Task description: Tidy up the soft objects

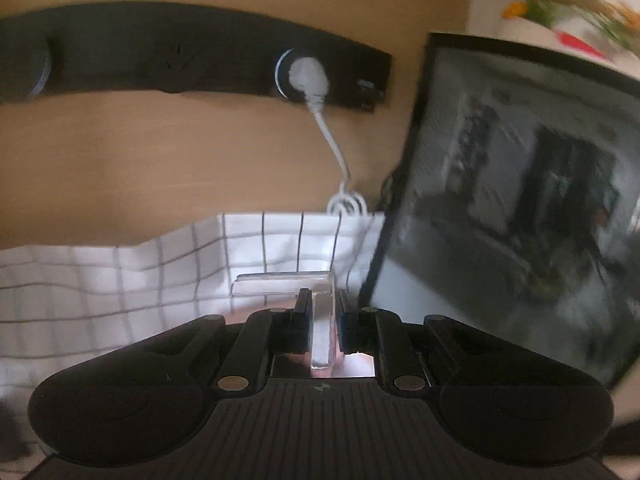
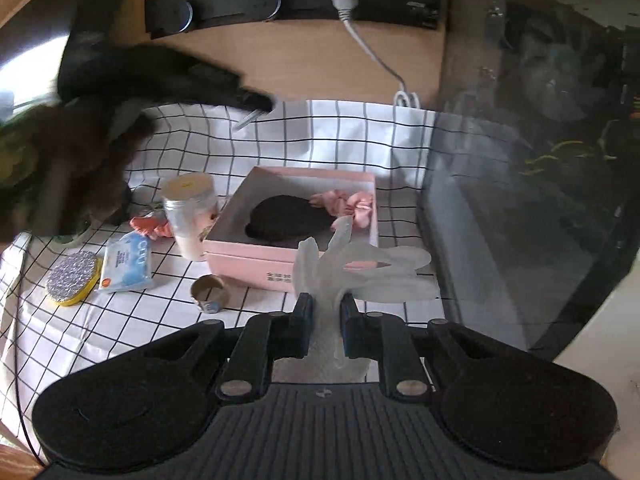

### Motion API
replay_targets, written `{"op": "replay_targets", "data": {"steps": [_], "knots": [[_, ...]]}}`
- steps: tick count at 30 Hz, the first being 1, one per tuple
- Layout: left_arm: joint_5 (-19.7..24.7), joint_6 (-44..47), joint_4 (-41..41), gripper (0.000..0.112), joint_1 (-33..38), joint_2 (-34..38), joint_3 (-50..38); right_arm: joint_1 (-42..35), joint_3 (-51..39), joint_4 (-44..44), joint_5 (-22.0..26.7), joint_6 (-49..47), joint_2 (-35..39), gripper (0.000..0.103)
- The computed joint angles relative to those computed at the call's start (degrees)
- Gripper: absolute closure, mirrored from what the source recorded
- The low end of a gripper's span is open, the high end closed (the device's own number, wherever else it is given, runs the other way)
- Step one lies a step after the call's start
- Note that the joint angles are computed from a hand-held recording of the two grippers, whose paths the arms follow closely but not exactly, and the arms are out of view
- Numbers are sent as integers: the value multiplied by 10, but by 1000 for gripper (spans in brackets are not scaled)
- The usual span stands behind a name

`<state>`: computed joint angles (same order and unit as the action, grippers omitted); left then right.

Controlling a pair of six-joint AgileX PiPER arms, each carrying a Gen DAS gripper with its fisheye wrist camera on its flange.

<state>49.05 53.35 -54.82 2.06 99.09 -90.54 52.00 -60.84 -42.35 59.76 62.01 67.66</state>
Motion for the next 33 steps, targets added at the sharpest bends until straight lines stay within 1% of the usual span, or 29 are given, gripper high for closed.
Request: {"op": "replay_targets", "data": {"steps": [2,3,4,6,7,9,11,13,16,17,19,21,23,24,25,26,27,28,29,31,33], "knots": [[-23,-88,56,97,-30,32,-31,2,0,-5,9,5,1,88],[-36,-114,83,96,-42,43,-34,0,1,-5,10,6,0,88],[-48,-116,94,96,-48,48,-28,-3,3,-4,10,5,-2,88],[-85,-77,75,96,-51,41,14,-9,4,-3,5,2,-2,88],[-96,-70,70,96,-51,35,32,-16,3,0,-1,-4,-1,88],[-91,-68,54,96,-38,24,55,-39,0,12,-23,-26,4,88],[-78,-40,22,96,-13,2,87,-68,-12,26,-51,-55,15,88],[-58,18,-28,96,22,-34,140,-107,-38,50,-90,-98,34,88],[3,98,-79,96,93,-89,219,-160,-95,77,-142,-160,76,88],[34,122,-84,96,122,-105,245,-178,-118,87,-160,-180,94,88],[77,155,-78,96,168,-131,287,-220,-174,138,-200,-238,137,88],[102,180,-54,96,206,-154,327,-256,-239,204,-227,-299,193,88],[107,197,-24,96,237,-176,363,-270,-301,223,-235,-330,256,88],[102,203,-17,96,250,-183,377,-274,-336,235,-225,-347,290,88],[99,204,-9,96,266,-188,388,-282,-373,266,-209,-379,324,86],[95,198,1,96,281,-190,395,-292,-409,313,-190,-421,358,79],[89,193,9,96,297,-193,401,-298,-445,342,-162,-441,392,72],[79,191,16,96,312,-195,405,-298,-473,351,-132,-440,419,51],[66,187,24,96,329,-196,407,-297,-492,359,-109,-439,440,38],[39,171,38,96,354,-190,403,-292,-477,375,-108,-444,448,38],[11,147,48,96,377,-175,390,-279,-421,358,-135,-433,430,38]]}}
